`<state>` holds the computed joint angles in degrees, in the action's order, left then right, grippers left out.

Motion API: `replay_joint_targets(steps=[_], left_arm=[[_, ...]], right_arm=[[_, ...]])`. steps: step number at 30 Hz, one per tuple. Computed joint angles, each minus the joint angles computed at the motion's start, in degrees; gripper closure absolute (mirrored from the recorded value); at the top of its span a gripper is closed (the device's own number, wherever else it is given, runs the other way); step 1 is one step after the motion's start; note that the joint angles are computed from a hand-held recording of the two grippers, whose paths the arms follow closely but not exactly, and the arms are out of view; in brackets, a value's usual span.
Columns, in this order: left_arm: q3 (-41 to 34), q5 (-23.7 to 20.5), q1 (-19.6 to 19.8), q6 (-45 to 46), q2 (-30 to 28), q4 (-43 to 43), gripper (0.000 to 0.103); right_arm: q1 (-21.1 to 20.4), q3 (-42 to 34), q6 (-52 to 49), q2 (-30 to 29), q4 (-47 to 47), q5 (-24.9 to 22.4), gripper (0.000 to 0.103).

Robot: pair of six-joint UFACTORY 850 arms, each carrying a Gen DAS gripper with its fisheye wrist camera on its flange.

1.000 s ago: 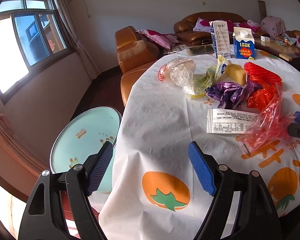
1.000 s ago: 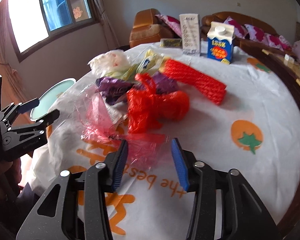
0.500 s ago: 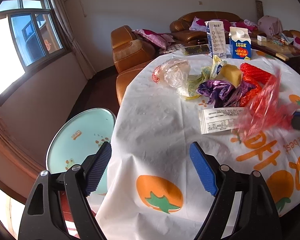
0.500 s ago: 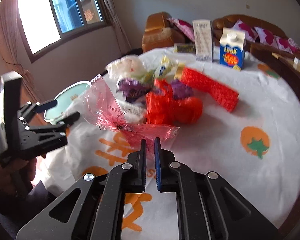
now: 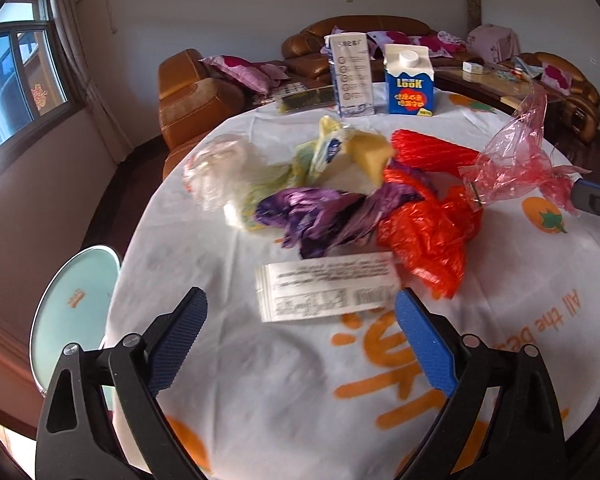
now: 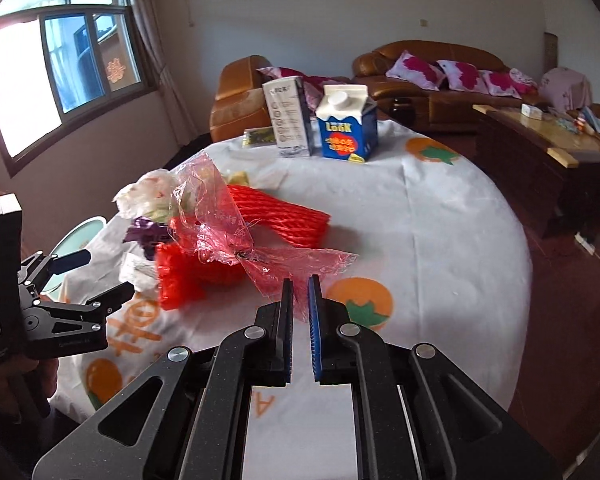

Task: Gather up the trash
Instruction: 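Grasp the pink clear plastic bag with the right tool while the left tool grasps the white receipt, then carry the pink bag and the receipt over the green bin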

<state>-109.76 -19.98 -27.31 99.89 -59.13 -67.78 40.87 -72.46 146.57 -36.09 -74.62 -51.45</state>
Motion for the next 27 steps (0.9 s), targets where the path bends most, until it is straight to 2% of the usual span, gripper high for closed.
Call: replay_joint_targets(steps=[3,11,13,15,21,27], left_arm=[[-1.9,-0.2,-0.8,-5.5,-1.2,5.2,0.007],[-11.7,-3.5,-1.4,-28.4,-7.0,25.3,0.006],[-12.9,-4.5,-1.3,-30.6,-7.8,27.4,0.01],[-14.0,-7.0,-0.9,-30.3,-8.3,26.8,0.017],[-11.8,-7.4,-0.1,-25.7,-6.9,22.2,0.018],[-7.0,-5.0,1.8,-16.2,-3.1,12.2,0.018]], right_arm=[[-0.1,1.1,1.3,0.3,-0.2,-0.3,0.095],[-0.1,1.6,2.8,0.1,-1.1,0.3,0.095],[-0.2,1.3,2.6,-0.1,-1.4,0.5,0.095],[-0.1,0.9,2.2,-0.4,-1.5,0.5,0.095],[0.3,-0.4,0.8,-0.7,-1.7,-0.5,0.095],[0.6,-2.1,-1.1,-1.0,-2.5,-1.7,0.095]])
